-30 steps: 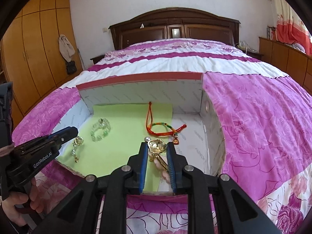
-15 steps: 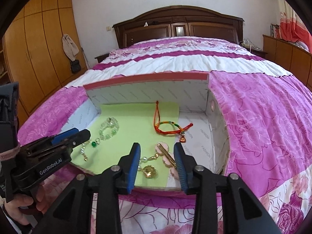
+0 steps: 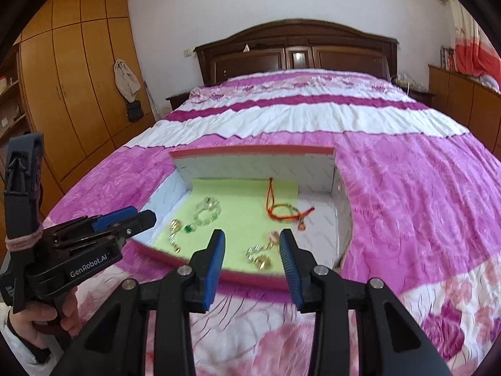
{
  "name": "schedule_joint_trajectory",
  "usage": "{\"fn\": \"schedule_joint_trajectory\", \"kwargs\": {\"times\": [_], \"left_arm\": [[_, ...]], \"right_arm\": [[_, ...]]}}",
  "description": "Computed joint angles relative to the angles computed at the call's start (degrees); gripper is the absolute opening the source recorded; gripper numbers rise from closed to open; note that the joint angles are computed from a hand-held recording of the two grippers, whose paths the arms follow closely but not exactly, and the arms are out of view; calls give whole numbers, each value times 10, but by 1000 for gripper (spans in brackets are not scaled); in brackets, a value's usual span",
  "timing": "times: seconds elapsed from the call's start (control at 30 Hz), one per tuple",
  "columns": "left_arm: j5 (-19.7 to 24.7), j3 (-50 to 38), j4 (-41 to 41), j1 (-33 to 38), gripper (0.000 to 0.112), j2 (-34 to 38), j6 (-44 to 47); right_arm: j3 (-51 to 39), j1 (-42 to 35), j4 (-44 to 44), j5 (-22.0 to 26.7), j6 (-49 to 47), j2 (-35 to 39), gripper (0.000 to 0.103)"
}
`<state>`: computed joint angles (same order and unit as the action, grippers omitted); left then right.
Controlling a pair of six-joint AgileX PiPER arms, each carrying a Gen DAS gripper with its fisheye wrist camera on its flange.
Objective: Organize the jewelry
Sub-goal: 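Withdraw both open tools from the box toward the remaining jewelry, then grasp a small gold earring with the left tool while the right tool grasps the rainbow string bracelet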
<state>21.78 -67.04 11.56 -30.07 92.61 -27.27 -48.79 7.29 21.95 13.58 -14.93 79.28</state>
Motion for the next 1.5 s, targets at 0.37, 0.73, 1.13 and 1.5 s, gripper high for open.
{"fn": "schedule_joint_trajectory", "kwargs": {"times": [0.37,0.73,1.13,1.5], "left_arm": [[73,44,-72,-20,27,-63,67],[112,87,-88,-58,28,-106,80],[121,136,-77,-70,27,-114,49],[115,154,-111,-85,27,-88,85]], "right_arm": [[30,-28,7,142,15,-81,39],[73,-39,17,220,15,-114,39],[94,-40,41,243,9,-90,39],[84,-4,-9,232,70,-38,37]]}}
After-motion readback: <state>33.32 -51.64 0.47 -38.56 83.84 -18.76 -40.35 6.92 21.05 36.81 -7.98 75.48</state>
